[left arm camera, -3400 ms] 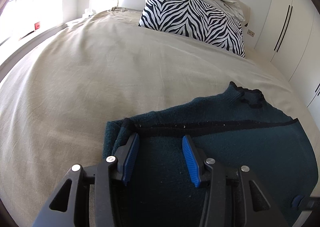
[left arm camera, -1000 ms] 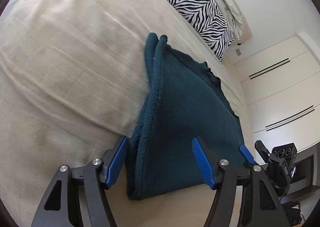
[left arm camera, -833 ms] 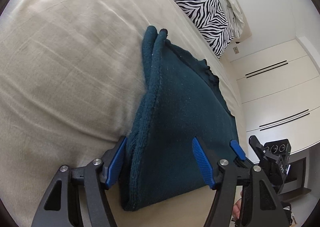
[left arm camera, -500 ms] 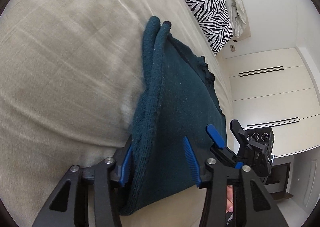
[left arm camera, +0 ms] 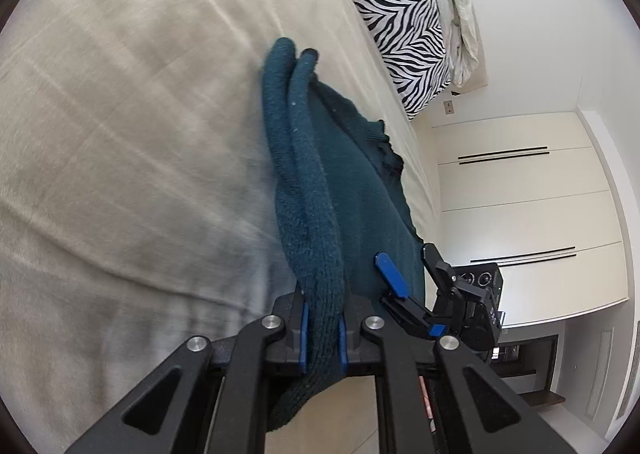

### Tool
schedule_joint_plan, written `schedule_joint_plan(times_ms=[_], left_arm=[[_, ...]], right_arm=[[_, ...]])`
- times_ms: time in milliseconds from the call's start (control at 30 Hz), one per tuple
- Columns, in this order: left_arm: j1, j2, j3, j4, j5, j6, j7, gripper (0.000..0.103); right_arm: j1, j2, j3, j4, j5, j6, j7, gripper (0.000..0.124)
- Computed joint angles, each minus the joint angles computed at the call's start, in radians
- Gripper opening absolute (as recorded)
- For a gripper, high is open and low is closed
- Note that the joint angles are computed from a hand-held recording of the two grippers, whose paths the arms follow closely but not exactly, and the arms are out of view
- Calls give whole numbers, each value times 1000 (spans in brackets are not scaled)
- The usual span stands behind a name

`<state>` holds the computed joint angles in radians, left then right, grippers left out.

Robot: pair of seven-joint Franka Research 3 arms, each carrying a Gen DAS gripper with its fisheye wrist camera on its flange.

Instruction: Fold small clothes

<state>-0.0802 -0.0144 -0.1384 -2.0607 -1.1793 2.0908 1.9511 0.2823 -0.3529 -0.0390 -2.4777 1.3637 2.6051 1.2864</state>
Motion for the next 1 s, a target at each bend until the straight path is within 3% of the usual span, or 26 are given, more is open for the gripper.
schedule_joint_plan(times_ms=[267,500,600,667,700,833,1000], left_arm=[[-105,7,-73,135,17,64,5,11],[-232,181,-187,295,98,129,-15,14],[-250,235,-216,318,159,145,-67,26],[-230,210,-233,285,106,144,-12,46],[-224,190,-233,268,87,148,11,49],[-214,110,-205,211,41,159,85,51],[-211,51,-156,125,54,173,78,51]], right_arm=[[-80,-144,-105,-107,146,-72,-97,54],[-224,-260,-195,-198,120,-121,-79,61],[-277,-283,-233,-227,93,-161,-59,61],[-296,-280,-246,-236,78,-193,-59,61],[-304,-279,-249,-236,71,-207,-67,61],[-304,-240,-204,-209,54,-192,-57,61],[-357,-256,-106,-182,-253,-107,166,61]])
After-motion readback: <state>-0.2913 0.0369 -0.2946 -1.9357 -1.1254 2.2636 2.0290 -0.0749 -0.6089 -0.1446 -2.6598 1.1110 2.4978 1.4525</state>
